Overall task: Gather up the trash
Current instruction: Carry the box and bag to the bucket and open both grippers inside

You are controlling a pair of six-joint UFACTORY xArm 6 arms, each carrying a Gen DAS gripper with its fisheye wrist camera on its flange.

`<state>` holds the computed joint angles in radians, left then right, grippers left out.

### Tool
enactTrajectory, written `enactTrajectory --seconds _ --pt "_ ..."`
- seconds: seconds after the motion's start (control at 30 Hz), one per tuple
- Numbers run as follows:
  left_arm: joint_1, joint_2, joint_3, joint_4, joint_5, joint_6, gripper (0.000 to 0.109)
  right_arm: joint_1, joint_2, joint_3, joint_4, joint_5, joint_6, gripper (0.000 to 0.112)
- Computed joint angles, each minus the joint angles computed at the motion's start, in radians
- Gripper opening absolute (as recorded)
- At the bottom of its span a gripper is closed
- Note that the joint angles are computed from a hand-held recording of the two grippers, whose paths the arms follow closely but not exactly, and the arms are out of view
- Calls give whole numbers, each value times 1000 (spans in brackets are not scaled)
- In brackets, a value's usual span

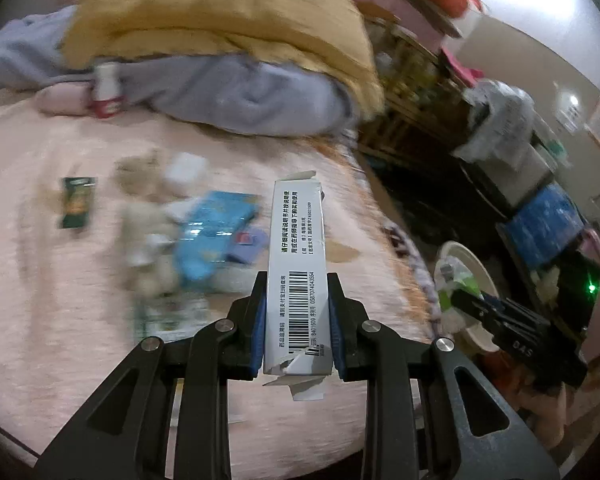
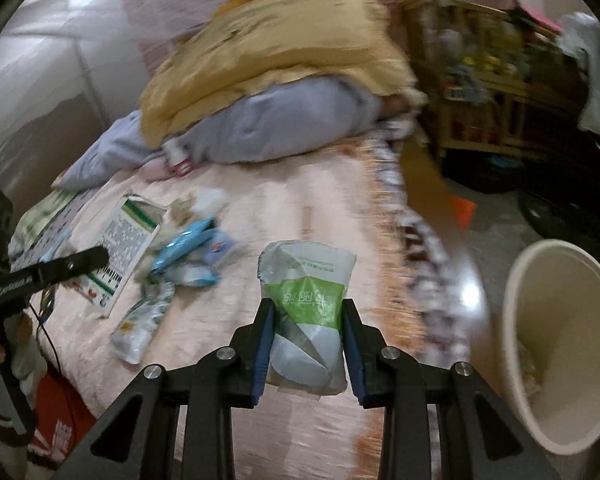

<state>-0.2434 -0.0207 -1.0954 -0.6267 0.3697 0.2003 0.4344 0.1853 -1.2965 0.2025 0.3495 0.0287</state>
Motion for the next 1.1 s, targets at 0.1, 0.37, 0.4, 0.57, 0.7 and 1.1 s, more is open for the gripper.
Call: enactTrajectory --seconds 0.1,0.37,0.4,0.57,0.7,1.1 --pt "-53 56 -72 -7 16 4 24 -52 -49 63 -15 -21 29 31" --pt "-184 260 -326 15 75 -31 24 -185 -131 180 -49 -45 93 31" --pt "-196 289 -365 13 90 -33 24 -202 -136 191 -51 -47 102 31" --pt "-256 431 -545 68 139 -88 24 -266 -141 227 -56 -57 138 31" --pt "-287 543 -691 103 187 -127 24 -313 -134 234 -52 -54 162 31" --pt "-339 776 -1006 117 288 -162 24 -380 -98 235 -72 -98 243 31"
